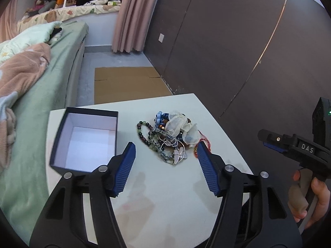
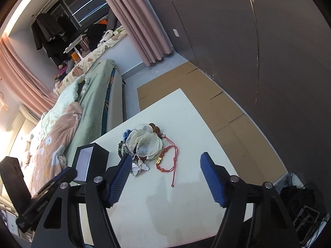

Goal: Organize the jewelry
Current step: 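Move both tools down toward the jewelry pile beside the black box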

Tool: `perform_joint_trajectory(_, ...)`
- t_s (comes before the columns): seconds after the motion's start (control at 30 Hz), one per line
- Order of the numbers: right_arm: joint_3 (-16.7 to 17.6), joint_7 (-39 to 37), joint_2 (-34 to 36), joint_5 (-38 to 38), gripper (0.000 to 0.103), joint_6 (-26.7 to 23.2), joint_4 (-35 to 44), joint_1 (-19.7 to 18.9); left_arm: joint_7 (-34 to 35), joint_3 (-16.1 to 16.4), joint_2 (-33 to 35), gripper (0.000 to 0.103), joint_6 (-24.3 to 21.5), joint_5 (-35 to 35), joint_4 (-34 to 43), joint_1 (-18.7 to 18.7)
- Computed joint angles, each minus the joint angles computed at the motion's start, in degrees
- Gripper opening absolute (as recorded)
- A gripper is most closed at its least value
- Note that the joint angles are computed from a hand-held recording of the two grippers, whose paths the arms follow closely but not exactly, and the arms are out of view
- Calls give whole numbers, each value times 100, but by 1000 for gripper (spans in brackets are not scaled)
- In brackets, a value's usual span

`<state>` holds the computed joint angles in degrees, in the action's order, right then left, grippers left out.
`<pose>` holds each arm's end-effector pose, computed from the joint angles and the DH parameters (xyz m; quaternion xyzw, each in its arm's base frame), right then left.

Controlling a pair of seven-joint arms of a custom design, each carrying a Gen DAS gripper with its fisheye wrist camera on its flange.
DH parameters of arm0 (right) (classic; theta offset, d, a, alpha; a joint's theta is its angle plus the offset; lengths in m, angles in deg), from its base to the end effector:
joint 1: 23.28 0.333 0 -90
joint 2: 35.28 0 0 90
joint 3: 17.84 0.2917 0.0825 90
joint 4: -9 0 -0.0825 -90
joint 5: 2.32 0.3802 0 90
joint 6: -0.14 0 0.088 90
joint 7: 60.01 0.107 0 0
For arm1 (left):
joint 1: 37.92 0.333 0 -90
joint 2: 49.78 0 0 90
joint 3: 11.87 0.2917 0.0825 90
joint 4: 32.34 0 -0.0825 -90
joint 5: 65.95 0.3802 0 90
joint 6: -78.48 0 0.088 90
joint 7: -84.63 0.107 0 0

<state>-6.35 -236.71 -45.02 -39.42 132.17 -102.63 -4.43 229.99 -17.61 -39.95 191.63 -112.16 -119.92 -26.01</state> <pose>0.4795 0.2746 0.5910 -0.3565 0.8514 -0.2162 0.3182 0.6356 0.0276 0.5808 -0.4149 0.8142 -0.4053 0.0269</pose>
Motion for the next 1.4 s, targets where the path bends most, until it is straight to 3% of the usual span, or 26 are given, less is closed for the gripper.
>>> perform_joint_trajectory(0.47,-253,168,69,616,52,690,-344,-224,-660,-418,1007,62,-457,852,1277,-348)
perform_joint_trajectory(0.63,-325,31,207,942,41,740,-347,-270,-628,-534,1106,62,-171,1305,1251,-570)
perform_joint_trajectory(0.8,-361,-67,377,1074,38,706,-237,-263,-569,-606,1178,62,49,1480,1128,-696)
perform_joint_trajectory(0.9,-402,-109,468,1124,37,637,-164,-247,-475,-630,1177,50,133,1617,1037,-757)
perform_joint_trajectory(0.97,-443,-188,560,1196,37,618,-97,-238,-437,-630,1151,32,263,1646,962,-777)
perform_joint_trajectory(1.0,-462,-239,613,1235,37,580,-44,-232,-526,-619,1229,13,193,1718,1065,-807)
perform_joint_trajectory(1.03,-481,-320,697,1287,37,520,45,-222,-597,-609,1275,4,152,1752,1140,-807)
perform_joint_trajectory(1.2,-601,-830,1159,1637,33,398,485,-147,-558,-666,1294,4,4,1466,1300,-616)
perform_joint_trajectory(1.4,-717,-1216,1699,1726,28,-174,1181,35,-669,-666,1408,4,-291,1064,1639,-335)
